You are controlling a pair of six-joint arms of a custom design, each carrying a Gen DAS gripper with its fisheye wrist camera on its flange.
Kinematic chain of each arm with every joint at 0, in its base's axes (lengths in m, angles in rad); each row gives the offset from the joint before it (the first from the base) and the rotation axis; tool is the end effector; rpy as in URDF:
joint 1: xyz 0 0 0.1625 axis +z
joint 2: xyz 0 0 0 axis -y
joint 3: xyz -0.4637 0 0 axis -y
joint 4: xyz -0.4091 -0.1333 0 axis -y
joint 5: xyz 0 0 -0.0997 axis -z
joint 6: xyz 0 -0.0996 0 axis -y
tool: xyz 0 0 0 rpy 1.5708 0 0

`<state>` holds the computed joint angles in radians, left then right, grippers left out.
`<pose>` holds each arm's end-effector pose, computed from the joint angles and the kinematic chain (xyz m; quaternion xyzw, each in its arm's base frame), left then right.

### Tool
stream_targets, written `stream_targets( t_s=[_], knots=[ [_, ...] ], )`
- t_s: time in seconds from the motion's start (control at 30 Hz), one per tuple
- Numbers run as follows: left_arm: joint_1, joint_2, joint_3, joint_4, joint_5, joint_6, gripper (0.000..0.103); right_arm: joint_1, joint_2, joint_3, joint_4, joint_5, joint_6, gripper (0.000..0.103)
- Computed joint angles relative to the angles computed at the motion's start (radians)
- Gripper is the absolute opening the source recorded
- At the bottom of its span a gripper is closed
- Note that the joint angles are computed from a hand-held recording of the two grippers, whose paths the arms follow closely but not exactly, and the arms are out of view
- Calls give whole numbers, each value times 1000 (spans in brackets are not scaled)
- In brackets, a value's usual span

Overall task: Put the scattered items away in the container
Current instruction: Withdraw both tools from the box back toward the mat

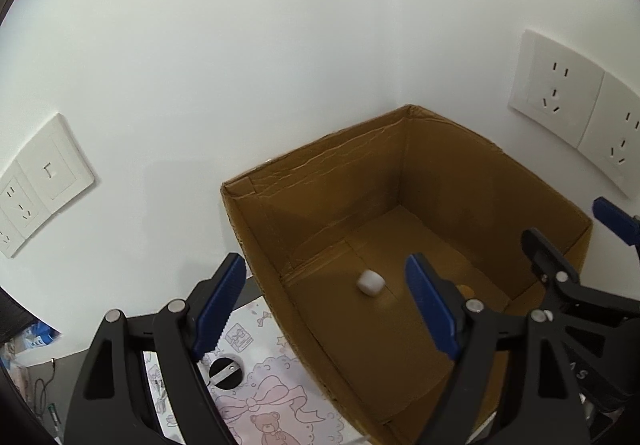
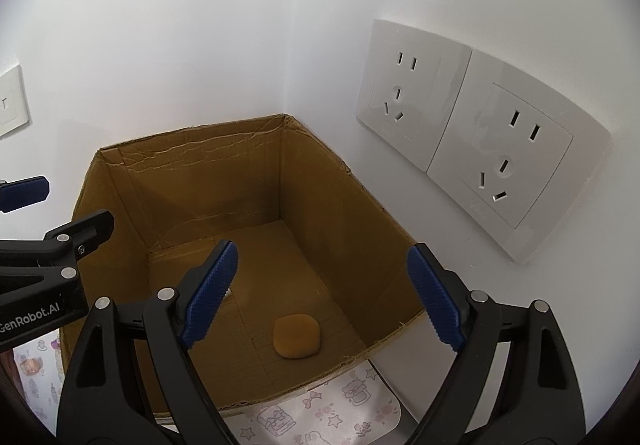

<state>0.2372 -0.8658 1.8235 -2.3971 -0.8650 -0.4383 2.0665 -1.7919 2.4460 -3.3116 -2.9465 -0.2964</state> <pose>-0.5608 -0.3392 0.0929 0.4258 0.8343 -0.2281 0.2659 0.1676 -0.2351 0.4453 -0.0477 -0.7368 0.4515 0.5010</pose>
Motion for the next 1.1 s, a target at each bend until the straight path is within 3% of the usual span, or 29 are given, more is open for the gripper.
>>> stream_targets(
  t_s=[0.57,0.77,0.83,1.1],
  knots=[
    [-18,-86,44,29,26,-47,81,76,27,-13,57,-52,64,88],
    [-31,-130,64,63,46,-88,81,135,11,-19,234,-88,216,88],
    [-34,-152,74,77,49,-107,81,143,13,-24,246,-86,223,88],
    [-54,-265,136,196,122,-221,81,200,1,-36,463,-55,391,89]
  ],
)
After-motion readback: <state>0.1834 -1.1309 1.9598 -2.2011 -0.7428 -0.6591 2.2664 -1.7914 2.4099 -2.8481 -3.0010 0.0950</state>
